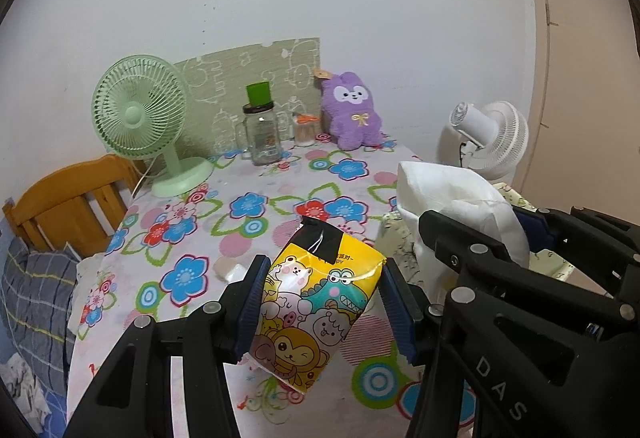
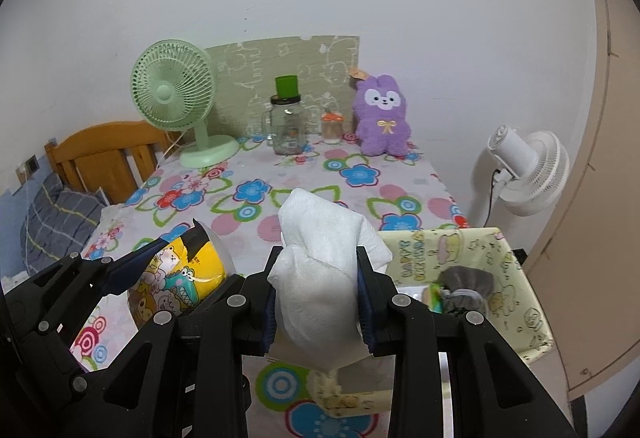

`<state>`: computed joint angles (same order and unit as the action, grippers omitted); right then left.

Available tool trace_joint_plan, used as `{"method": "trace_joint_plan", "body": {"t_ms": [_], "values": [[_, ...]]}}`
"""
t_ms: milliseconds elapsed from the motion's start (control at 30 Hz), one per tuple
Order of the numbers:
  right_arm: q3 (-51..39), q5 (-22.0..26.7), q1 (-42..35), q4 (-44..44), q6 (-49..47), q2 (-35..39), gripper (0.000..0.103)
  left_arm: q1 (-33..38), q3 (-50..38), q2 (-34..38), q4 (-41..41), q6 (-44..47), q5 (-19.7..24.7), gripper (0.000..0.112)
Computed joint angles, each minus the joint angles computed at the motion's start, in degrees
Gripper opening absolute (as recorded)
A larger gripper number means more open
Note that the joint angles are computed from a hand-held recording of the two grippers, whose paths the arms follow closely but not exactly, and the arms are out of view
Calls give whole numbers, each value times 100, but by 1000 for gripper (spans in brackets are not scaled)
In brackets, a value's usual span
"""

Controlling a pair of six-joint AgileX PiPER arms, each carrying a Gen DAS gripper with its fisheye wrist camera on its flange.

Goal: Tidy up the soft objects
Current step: 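Carry the white cloth and cartoon packet toward the gift box with both tools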

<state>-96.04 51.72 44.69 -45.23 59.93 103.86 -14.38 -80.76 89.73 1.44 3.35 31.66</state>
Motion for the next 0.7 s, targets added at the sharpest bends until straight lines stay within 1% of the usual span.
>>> {"method": "trace_joint_plan", "body": {"t_ms": [67, 400, 700], "values": [[101, -24, -42, -6, 15, -77, 35, -63, -58, 47, 74, -73, 28, 57], [559, -345, -405, 146, -208, -433, 35, -613, -321, 243, 849, -1007, 188, 57], [1058, -590, -791, 190, -217, -780, 35, -1052, -674, 566, 1113, -1260, 310, 57]]}}
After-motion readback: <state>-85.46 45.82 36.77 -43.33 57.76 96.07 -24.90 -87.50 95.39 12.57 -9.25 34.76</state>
